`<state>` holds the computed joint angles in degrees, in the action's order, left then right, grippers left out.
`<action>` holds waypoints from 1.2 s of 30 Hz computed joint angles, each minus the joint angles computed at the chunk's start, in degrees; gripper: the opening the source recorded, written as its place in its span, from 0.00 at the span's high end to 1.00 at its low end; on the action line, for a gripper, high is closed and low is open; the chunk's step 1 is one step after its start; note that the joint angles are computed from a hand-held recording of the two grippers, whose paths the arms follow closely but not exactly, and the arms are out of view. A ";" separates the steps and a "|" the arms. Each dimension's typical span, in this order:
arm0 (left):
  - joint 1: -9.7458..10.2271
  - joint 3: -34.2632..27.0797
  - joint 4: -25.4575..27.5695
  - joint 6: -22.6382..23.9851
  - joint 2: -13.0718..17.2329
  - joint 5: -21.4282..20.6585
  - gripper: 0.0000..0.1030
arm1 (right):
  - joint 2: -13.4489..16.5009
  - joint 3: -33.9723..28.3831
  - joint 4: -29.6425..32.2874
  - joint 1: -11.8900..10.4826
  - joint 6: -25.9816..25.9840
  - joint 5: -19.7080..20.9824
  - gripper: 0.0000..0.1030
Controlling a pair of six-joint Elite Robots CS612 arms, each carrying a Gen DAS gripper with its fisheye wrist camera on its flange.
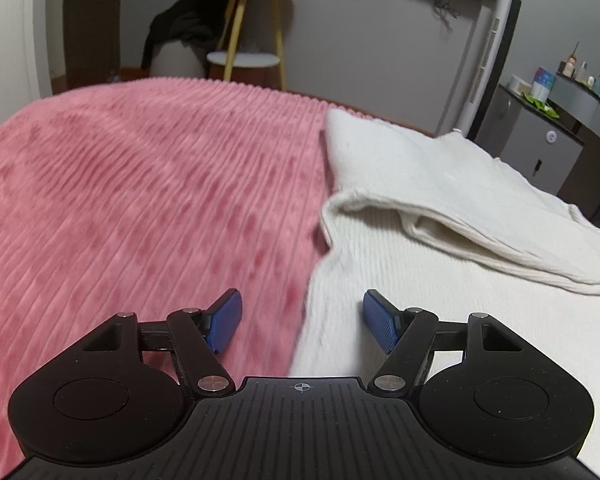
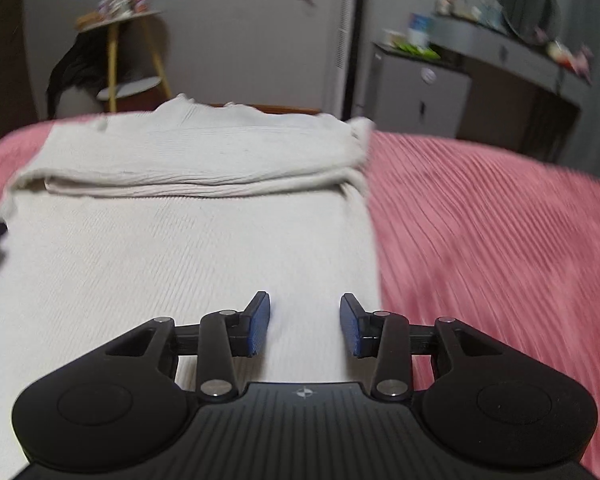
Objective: Fold small clothes
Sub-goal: 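Move the right tool to the side edge of the sweater body, then grasp the sweater side edge with the right tool and fold it inward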
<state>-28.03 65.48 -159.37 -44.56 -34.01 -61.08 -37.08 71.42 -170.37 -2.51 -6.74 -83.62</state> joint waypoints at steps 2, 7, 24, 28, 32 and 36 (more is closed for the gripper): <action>-0.23 1.45 -0.02 -0.85 -1.09 -1.36 0.29 | -1.56 1.72 1.13 -0.45 3.62 1.04 0.62; -1.32 5.87 1.90 0.06 -3.92 -1.52 0.29 | -4.02 5.20 4.29 -1.07 3.82 3.25 0.53; 2.14 14.58 0.77 -4.90 -10.06 -22.99 0.24 | -8.00 6.78 21.10 -5.42 4.46 11.06 0.49; 1.24 13.89 4.43 -0.21 -10.19 -21.63 0.28 | -7.91 6.65 23.61 -5.84 3.57 14.15 0.58; 0.94 13.05 6.73 1.51 -10.00 -20.29 0.37 | -7.63 6.21 24.33 -5.89 3.13 15.28 0.76; 1.54 14.07 5.83 1.54 -10.63 -22.12 0.74 | -7.66 6.61 23.48 -6.63 3.34 18.72 0.90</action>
